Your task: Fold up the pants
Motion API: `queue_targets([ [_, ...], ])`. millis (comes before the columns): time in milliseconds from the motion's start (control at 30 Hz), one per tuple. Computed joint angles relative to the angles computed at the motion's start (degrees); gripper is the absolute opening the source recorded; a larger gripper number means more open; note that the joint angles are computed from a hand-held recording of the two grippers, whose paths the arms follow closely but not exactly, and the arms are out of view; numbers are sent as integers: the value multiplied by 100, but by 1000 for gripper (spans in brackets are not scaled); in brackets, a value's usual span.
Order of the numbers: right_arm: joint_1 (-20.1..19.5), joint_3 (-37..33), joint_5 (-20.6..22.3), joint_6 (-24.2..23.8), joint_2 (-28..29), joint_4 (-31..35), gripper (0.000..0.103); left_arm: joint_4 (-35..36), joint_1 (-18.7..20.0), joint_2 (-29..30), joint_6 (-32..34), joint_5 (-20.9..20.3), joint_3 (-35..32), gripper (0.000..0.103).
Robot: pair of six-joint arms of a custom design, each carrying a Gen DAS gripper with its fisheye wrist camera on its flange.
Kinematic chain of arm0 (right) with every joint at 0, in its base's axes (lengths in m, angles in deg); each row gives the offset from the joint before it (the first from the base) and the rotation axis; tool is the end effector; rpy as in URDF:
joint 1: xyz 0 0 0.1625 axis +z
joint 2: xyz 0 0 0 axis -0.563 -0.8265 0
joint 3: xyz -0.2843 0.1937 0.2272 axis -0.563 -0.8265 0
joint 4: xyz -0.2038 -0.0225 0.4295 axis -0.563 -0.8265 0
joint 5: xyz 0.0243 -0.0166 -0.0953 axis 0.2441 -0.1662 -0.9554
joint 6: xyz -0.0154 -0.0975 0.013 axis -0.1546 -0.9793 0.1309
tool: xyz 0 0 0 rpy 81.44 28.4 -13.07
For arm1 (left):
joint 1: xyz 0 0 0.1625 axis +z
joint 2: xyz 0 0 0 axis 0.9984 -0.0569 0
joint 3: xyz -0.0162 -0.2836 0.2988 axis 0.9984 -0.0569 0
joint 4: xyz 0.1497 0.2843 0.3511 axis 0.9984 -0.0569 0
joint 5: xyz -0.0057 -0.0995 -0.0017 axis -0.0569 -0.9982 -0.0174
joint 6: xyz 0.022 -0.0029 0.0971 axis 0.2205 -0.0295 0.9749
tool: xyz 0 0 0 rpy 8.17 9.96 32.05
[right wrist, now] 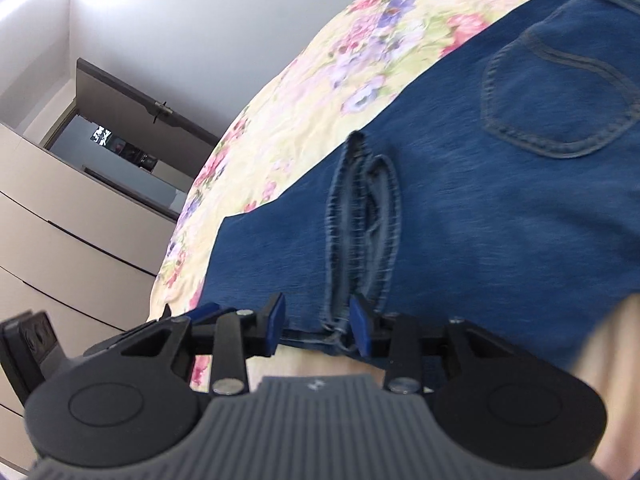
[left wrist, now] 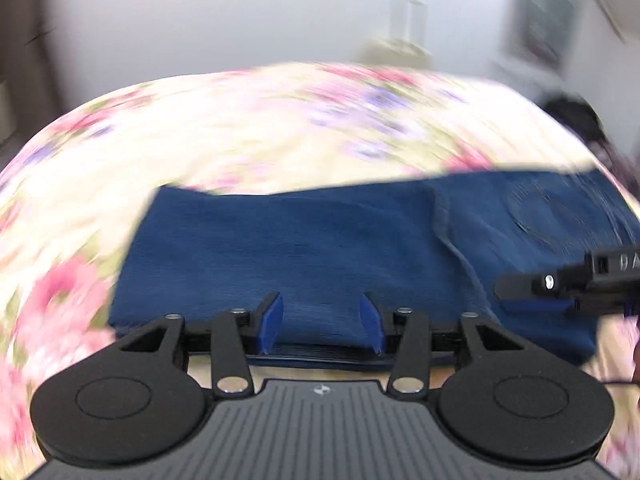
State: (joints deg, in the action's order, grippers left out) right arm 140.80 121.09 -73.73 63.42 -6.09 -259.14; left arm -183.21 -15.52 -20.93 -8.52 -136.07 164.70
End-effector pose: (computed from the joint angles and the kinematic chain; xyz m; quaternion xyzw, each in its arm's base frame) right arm 0.3332 -0.7148 0.0839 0.0502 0.9439 -0.3260 0.0181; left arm -0.0612 -0.7534 0.4278 0.2646 0.8748 -0.3007 0.2726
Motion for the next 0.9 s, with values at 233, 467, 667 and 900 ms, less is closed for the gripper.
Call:
queue_targets([
  [233,79,-751,-438,246,511,726,0,-661,285,27,-329,-19,63,49],
  [467,292,-424,-353,46,180,522,0,-577,311,241,-188,5,-233,43],
  [667,234,-567,-874,341,414,1009,0,-297,415,380,-287,198,-323,37],
  [900,351,-1114,-1261,-159,500,1230,50,-432,426,363,-492,-12,-421,37],
])
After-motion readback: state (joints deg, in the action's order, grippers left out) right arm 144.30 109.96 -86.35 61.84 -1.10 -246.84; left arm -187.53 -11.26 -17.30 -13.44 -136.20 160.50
